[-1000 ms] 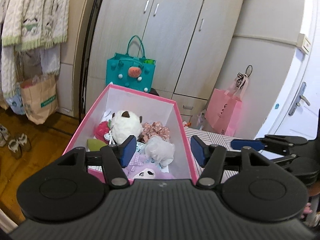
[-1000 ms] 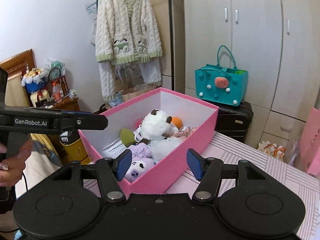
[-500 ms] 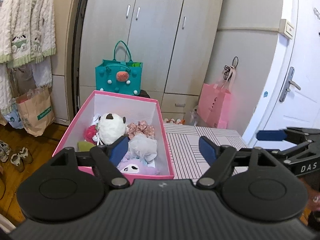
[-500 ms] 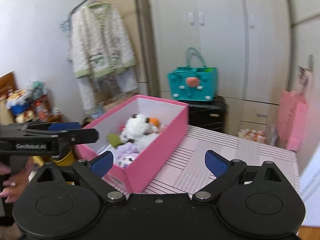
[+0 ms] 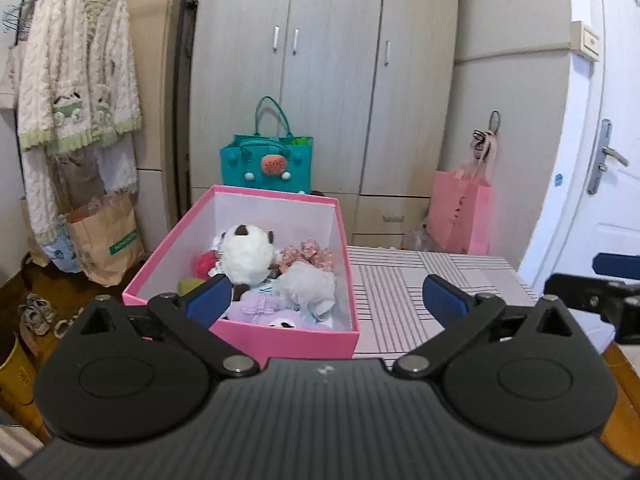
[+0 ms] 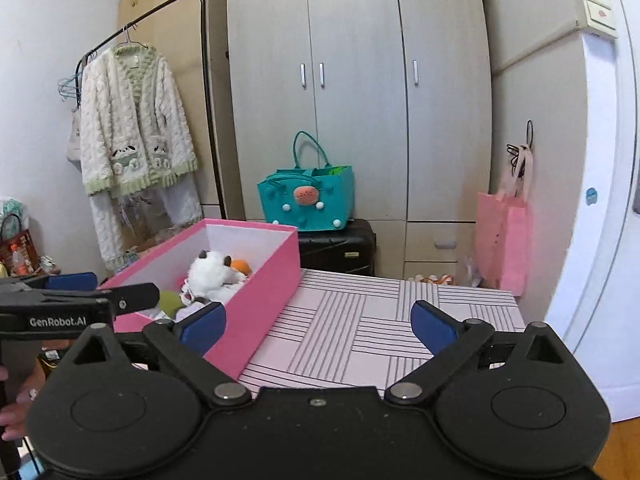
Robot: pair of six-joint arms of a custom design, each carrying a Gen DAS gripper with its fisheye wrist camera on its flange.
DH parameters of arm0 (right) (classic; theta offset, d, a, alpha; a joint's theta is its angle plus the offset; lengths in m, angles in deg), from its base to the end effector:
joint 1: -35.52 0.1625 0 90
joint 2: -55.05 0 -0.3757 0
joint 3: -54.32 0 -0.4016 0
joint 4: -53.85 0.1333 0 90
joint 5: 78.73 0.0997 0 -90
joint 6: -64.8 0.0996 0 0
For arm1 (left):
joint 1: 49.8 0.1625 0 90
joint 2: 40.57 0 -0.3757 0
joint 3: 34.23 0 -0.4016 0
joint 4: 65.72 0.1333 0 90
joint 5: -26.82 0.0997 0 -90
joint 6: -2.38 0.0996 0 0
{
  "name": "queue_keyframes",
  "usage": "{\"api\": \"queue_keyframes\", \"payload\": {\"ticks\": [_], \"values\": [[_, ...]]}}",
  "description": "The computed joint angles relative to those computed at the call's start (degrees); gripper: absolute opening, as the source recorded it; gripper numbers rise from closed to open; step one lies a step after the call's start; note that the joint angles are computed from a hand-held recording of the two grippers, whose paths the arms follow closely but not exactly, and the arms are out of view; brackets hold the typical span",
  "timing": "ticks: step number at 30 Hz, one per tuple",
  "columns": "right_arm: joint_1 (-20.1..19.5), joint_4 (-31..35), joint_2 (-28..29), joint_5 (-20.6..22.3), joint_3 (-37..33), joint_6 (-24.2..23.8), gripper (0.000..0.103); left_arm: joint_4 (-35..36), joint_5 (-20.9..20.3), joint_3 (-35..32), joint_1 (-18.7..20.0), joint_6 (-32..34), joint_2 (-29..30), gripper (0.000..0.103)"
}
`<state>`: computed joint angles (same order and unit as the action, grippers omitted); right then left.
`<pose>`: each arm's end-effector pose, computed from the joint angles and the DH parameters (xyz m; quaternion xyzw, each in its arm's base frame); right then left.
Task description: Organize soft objects
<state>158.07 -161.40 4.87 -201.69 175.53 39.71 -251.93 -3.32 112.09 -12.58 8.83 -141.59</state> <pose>0.3342 -0.3766 0.1033 0.2982 -0.8102 0.4525 0.2236 -0.1160 -0.3637 0.2917 0.2003 0.7863 -0.5197 0.2677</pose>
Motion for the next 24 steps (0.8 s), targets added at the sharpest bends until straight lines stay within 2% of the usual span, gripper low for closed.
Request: {"api": "queue_keyframes", "payload": {"ticks": [6,9,12,17,21,24], "values": [[0.47,0.27,1.33,-1.68,-0.20,1.27,0.100,-8.79,7.33,0.97,-3.32,4.26,4.20,0.103],[1.50,-1.13,2.73,-4.45,-0.73,0.76,0.100,-7.98,7.92,1.48,-3.91,3.68,3.82,0.103],[1.89,0.48,2.18,-5.56,-0.22,2.54,0.101,-6.51,8.22,1.95,-4.15,2.61,3.23,0.103],[3.37,-0.09,4.47,-11.65,-1.80,0.41,0.101,-4.99,10.54,2.46,-4.89,0.21,3.05,0.103],[2.75,1.59,2.99,-9.75,-0.30,3.90,0.101,-7.56,12.41,2.77,-5.60,1.75,4.19,0.103],[2.59,1.91,2.57,-9.39,0.34,6.70,0.101,-5.51,12.86,3.06,-5.90,0.51,3.73,0.103]]}}
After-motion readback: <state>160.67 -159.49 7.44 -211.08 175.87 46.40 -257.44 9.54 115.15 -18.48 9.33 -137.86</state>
